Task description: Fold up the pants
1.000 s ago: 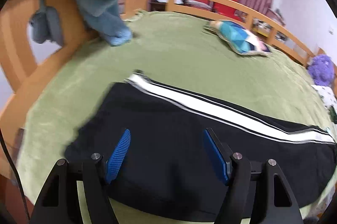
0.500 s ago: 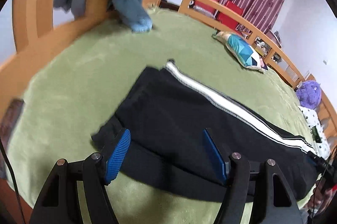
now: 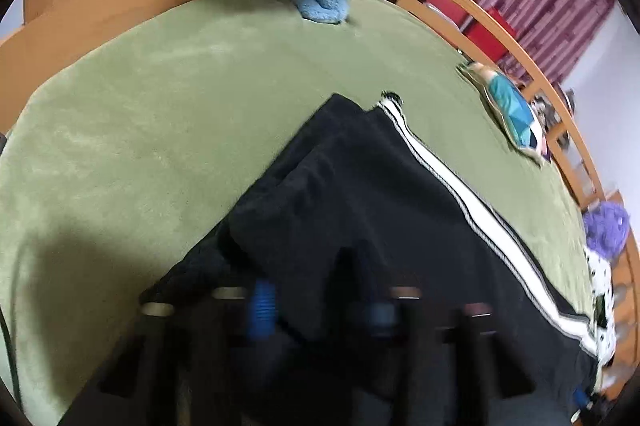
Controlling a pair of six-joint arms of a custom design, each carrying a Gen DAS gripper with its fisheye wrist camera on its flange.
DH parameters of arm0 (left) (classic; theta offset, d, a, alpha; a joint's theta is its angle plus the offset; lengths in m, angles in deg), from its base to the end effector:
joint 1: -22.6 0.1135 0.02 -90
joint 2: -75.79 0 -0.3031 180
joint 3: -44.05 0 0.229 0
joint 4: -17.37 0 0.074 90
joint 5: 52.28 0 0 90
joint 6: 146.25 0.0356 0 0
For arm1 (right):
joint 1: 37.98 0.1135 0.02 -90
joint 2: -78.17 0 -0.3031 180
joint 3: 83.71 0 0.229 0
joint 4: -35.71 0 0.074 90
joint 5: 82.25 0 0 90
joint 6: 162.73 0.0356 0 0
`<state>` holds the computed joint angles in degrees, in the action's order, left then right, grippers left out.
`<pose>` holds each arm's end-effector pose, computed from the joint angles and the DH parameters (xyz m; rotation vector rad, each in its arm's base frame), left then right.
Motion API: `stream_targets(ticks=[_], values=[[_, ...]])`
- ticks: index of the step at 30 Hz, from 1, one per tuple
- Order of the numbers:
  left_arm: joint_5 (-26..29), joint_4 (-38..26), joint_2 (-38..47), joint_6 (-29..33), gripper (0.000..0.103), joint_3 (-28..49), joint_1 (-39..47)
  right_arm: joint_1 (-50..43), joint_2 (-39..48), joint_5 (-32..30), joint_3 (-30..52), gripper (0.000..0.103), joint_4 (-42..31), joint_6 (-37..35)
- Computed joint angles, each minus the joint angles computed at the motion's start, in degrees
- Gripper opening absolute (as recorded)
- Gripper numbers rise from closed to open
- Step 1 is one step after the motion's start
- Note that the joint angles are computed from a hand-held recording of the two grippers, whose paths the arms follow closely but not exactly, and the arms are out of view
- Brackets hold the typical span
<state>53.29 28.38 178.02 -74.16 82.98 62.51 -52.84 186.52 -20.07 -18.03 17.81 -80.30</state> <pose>0.2005 0.1552 0.1195 -1.0807 2.1927 -0.1686 0.3287 -0.0700 0.1541 -0.0034 2.5136 0.4812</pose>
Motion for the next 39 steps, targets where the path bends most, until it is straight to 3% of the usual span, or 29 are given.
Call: stream_targets(ticks=[4,7,9,11,15,18,20,21,22,24,26,29,32,35,39], values=[[7.64,0.65,-8.79,2.66,0.008,-3.89,5.43,-0.04,-0.48,-0.35,-0.54,0.061,-0.15,0.58],[6.47,-3.69,-19.71,6.09,0.003,-6.54,6.38,-0.26,-2.3,-0.5,-1.31,0.061,0.61,0.54],[8.84,-7.52,-23.43,8.18,0.003,-7.37,9.89,-0.58,-3.32,-0.94,-1.56,0.061,0.65,0.19],[11.06,-7.97,-22.86,9.07,0.003,-8.61,13.43,-1.15,-3.83,-1.76,-1.57,0.061,0.24,-0.15],[9.19,-4.14,-15.13,8.57,0.005,-10.07,12.91,-1.79,-3.94,-3.18,-1.73,0.061,-0.63,-1.72],[2.8,-7.36,-13.44,8.5,0.014,-8.5,8.88,-1.62,-3.85,-3.52,-1.19,0.061,-1.78,-4.14],[1.21,-10.0,-15.82,9.9,0.014,-8.4,8.39,-0.55,-4.03,-2.53,-0.84,0.061,-1.54,-5.65],[-0.21,-10.89,-17.95,10.51,0.019,-8.86,8.16,0.16,-3.94,-2.05,-0.2,0.061,-1.76,-6.58],[-3.16,-12.52,-21.22,10.74,0.033,-9.07,7.14,0.81,-3.79,-1.85,0.34,0.061,-1.85,-7.16],[-4.58,-13.74,-26.3,11.02,0.05,-9.75,6.85,2.97,-2.96,-1.11,2.22,0.061,-1.22,-8.4],[-3.11,-16.05,-31.25,12.03,0.052,-9.56,7.35,5.1,-1.76,0.25,3.72,0.061,0.15,-9.03],[-2.42,-18.95,-33.45,11.39,0.054,-7.32,5.15,8.59,2.49,1.7,8.93,0.061,0.48,-10.19],[-4.23,-16.44,-31.06,7.86,0.055,-5.5,-0.35,12.27,9.65,2.7,18.2,0.062,-2.74,-11.69],[-6.16,-13.0,-27.98,5.25,0.055,-3.97,-4.68,15.95,16.96,4.57,28.25,0.061,-8.56,-15.2],[-8.51,-7.73,-23.28,2.33,0.055,-2.19,-9.96,19.8,27.48,2.32,45.52,0.061,-23.7,-21.43]])
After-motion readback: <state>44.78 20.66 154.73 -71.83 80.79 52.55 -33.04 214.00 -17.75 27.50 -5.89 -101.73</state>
